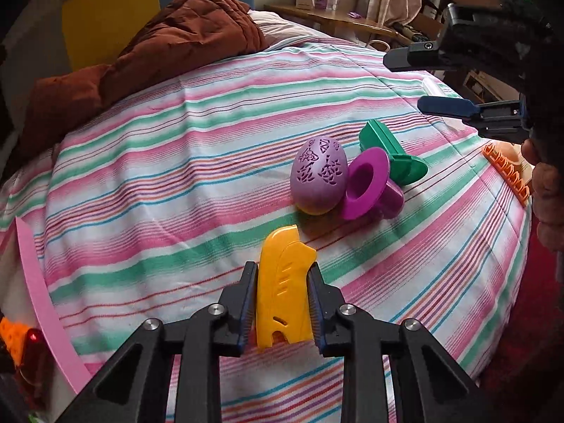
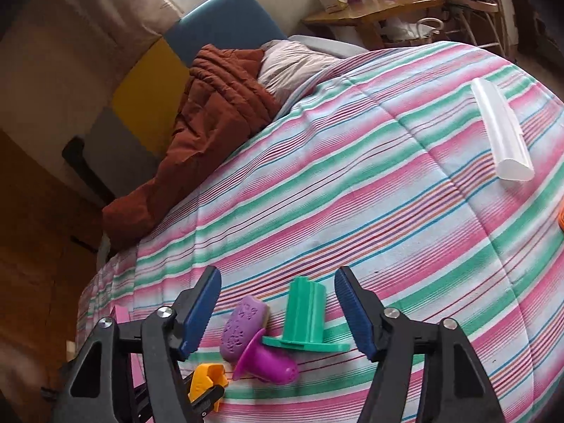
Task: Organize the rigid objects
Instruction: 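Close the left tool on the yellow comb piece and lift it, then grasp the green stamp piece with the right tool while the left tool holds the comb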
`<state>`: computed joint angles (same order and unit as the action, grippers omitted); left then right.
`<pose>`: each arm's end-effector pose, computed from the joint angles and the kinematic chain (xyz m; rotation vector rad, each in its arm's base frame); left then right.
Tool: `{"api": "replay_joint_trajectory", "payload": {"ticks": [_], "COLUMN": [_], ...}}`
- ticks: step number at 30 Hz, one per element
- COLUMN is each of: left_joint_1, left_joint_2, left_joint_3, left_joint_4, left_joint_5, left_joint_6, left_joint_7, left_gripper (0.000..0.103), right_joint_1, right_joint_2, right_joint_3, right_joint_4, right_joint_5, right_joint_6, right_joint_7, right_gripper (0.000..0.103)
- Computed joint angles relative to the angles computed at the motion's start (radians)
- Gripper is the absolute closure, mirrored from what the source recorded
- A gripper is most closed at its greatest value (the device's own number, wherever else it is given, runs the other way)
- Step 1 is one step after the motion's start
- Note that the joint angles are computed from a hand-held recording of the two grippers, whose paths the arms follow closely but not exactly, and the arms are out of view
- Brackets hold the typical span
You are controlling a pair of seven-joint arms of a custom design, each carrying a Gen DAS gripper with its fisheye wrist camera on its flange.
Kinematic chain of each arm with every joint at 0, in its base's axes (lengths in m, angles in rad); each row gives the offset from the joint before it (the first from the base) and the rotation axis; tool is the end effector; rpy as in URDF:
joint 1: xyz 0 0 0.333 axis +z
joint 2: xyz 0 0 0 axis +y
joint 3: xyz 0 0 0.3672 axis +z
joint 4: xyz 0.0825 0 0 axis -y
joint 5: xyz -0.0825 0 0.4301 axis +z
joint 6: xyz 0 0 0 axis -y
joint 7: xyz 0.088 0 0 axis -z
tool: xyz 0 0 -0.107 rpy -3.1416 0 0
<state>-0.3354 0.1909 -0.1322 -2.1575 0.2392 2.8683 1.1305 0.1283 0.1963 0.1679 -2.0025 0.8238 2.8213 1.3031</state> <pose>0.5697 -0.2993 0.3860 -1.7405 2.1985 -0.6602 0.6561 0.1560 0.4431 -1.5402 1.8098 -0.0341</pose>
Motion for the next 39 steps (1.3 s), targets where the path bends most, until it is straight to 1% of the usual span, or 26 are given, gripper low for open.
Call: {"api": "replay_joint_trajectory", "payload": {"ticks": [2,5,7,8,10,13,14,16,18,19,21,22,25,27,30,33,34,36,37,39], "left_joint_1": [-0.016,-0.024,-0.009,-0.002,0.0,0.007,0.012,0.024,0.035,0.04,0.05,0.054,0.067,0.08,0.093,0.109,0.111,0.123,0.133,0.143], "left_joint_2": [-0.024,-0.055,-0.077,-0.081,-0.099,-0.127,-0.134,-0.146,-0.162,-0.169,-0.183,-0.192,-0.221,-0.225,-0.249,-0.27,-0.276,-0.287,-0.29,-0.298], "left_joint_3": [0.013,0.017,-0.003,-0.014,-0.02,-0.032,-0.037,-0.049,-0.061,-0.066,-0.077,-0.082,-0.1,-0.111,-0.125,-0.142,-0.145,-0.156,-0.164,-0.172], "left_joint_4": [-0.03,-0.068,-0.095,-0.102,-0.121,-0.15,-0.157,-0.169,-0.185,-0.192,-0.205,-0.213,-0.237,-0.239,-0.256,-0.27,-0.275,-0.281,-0.283,-0.288], "left_joint_5": [0.03,0.093,0.08,0.068,0.09,0.132,0.144,0.145,0.128,0.132,0.126,0.12,0.128,0.124,0.114,0.103,0.086,0.079,0.089,0.084], "left_joint_6": [0.003,0.006,0.014,0.017,0.021,0.033,0.036,0.042,0.054,0.058,0.064,0.067,0.076,0.084,0.094,0.103,0.105,0.11,0.112,0.116], "left_joint_7": [-0.054,-0.129,-0.138,-0.134,-0.158,-0.198,-0.209,-0.216,-0.208,-0.212,-0.209,-0.206,-0.224,-0.229,-0.227,-0.228,-0.215,-0.212,-0.223,-0.225], "left_gripper": [0.076,0.076,0.076,0.076,0.076,0.076,0.076,0.076,0.076,0.076,0.076,0.076,0.076,0.076,0.076,0.076,0.076,0.076,0.076,0.076], "right_joint_1": [-0.023,-0.032,-0.029,-0.02,0.007,0.045,0.042,0.026,0.003,0.001,0.003,0.006,0.011,0.022,0.037,0.053,0.051,0.015,0.008,-0.003], "right_joint_2": [0.0,0.007,0.014,0.015,0.014,0.031,0.041,0.053,0.059,0.056,0.05,0.043,0.026,0.021,0.026,0.031,0.038,0.064,0.065,0.059], "right_joint_3": [0.028,0.032,0.023,0.015,-0.004,-0.028,-0.027,-0.014,0.002,0.005,0.0,-0.005,-0.023,-0.032,-0.045,-0.052,-0.049,-0.028,-0.02,-0.01], "right_joint_4": [0.016,0.046,0.066,0.07,0.068,0.073,0.082,0.099,0.117,0.118,0.115,0.109,0.091,0.081,0.076,0.071,0.077,0.114,0.119,0.118], "right_joint_5": [0.072,0.177,0.221,0.225,0.189,0.067,0.054,0.069,0.129,0.151,0.186,0.199,0.238,0.244,0.187,0.073,0.043,0.066,0.08,0.137], "right_joint_6": [-0.073,-0.212,-0.306,-0.334,-0.338,-0.318,-0.334,-0.399,-0.493,-0.516,-0.533,-0.525,-0.483,-0.428,-0.359,-0.312,-0.328,-0.457,-0.48,-0.486], "right_joint_7": [-0.112,-0.258,-0.33,-0.351,-0.344,-0.251,-0.246,-0.272,-0.348,-0.377,-0.407,-0.414,-0.41,-0.383,-0.304,-0.214,-0.196,-0.233,-0.262,-0.319], "right_gripper": [0.058,0.065,0.065,0.065,0.065,0.064,0.064,0.064,0.064,0.064,0.064,0.064,0.064,0.064,0.064,0.064,0.063,0.063,0.063,0.063]}}
